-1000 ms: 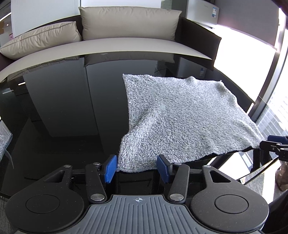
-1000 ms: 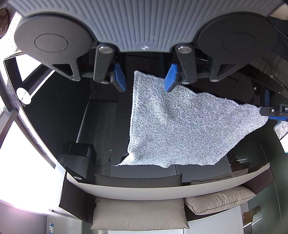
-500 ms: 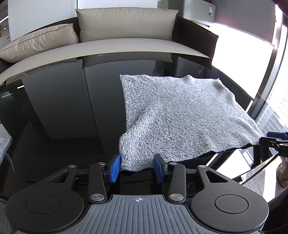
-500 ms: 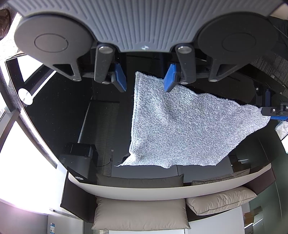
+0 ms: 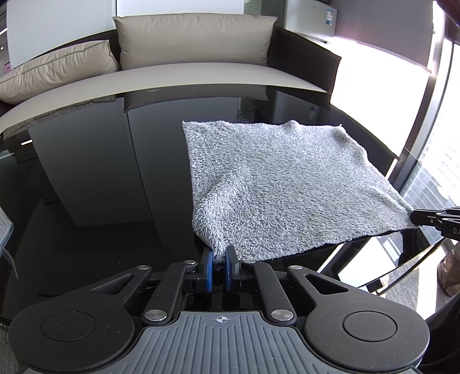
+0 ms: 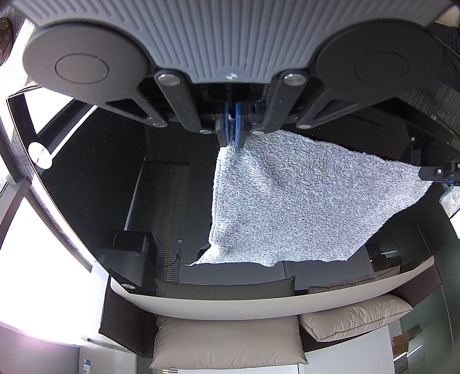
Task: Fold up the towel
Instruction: 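Close the left tool on the towel edge while the right tool grasps beside it, then lift the towel edge with both tools and fold it over the other half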
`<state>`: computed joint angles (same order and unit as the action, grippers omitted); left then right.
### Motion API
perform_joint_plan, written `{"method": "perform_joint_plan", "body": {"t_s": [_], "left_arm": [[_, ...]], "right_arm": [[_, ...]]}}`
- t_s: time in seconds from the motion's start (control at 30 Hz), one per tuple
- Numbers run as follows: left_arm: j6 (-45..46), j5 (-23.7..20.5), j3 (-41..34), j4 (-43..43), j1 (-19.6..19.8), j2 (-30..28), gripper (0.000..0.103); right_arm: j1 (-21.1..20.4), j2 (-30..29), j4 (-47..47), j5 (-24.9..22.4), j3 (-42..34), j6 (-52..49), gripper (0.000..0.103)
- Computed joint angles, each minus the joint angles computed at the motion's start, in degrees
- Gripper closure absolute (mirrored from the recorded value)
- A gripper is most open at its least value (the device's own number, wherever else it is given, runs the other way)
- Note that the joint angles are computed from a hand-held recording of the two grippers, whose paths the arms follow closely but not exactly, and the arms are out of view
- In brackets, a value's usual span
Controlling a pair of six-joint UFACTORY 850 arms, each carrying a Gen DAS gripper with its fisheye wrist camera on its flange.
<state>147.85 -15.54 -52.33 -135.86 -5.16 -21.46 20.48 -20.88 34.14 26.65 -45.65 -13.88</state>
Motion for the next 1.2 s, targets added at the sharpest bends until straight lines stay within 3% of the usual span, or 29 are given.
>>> {"method": "perform_joint_plan", "body": {"t_s": [0.7,1.2], "left_arm": [[5.8,-5.2,1.0,-7.4,0.1,1.6,0.098],[9.4,-6.2,-4.6,-12.6,-0.6,-2.0,0.099]], "right_arm": [[-0.9,2.3,-8.8,7.7,1.8,9.9,0.1],[-3.2,-1.7,-11.8,11.6,-3.4,12.0,0.1]]}}
